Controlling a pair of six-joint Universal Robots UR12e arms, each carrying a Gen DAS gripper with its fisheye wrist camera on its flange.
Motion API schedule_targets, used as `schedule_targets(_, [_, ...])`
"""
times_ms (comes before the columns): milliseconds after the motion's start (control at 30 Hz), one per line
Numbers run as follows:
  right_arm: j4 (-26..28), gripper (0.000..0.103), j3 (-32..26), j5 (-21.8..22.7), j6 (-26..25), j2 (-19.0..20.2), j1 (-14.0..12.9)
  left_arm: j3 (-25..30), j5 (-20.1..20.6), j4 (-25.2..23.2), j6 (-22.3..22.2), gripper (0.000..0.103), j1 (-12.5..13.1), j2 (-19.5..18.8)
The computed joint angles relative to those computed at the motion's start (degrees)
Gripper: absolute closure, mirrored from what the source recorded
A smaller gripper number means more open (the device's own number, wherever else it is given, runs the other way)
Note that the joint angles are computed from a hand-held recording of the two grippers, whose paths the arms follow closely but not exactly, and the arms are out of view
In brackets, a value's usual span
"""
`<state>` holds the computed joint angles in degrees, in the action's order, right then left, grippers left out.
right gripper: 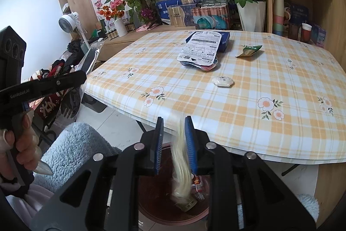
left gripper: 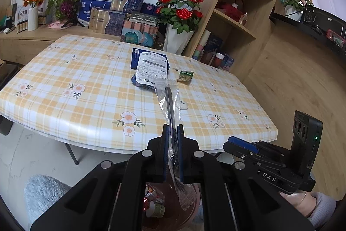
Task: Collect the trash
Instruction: 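Carry the black fork in the left tool while the right tool carries the clear fork over the bin, then open both grippers to drop both forks into the bin, then reach the right gripper to the white round packet and close on it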
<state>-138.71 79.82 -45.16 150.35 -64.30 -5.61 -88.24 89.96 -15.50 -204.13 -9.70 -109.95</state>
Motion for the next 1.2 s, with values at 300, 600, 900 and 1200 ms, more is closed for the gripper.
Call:
schedule_targets(300, [-11.6,0.012,1.94,1.76,10.19,0.77,-0.93,-0.12,-0.7,-2.06,0.31,0.095,-0.31,-0.98])
schedule_targets(600, [-15.96,0.006,2.38,-0.44,14.02,1.22,-0.94,0.55,-2.47,-4.4,1.97,0.095,-0.75,-1.87])
schedule_targets(900, [-17.45,0.006,2.31,-2.58,15.69,1.52,-0.92,1.33,-4.41,-6.67,4.34,0.095,-1.21,-2.78])
schedule_targets(1200, [-17.76,0.006,2.39,-3.13,16.08,1.49,-0.91,1.62,-5.05,-7.17,5.08,0.085,-1.33,-2.98])
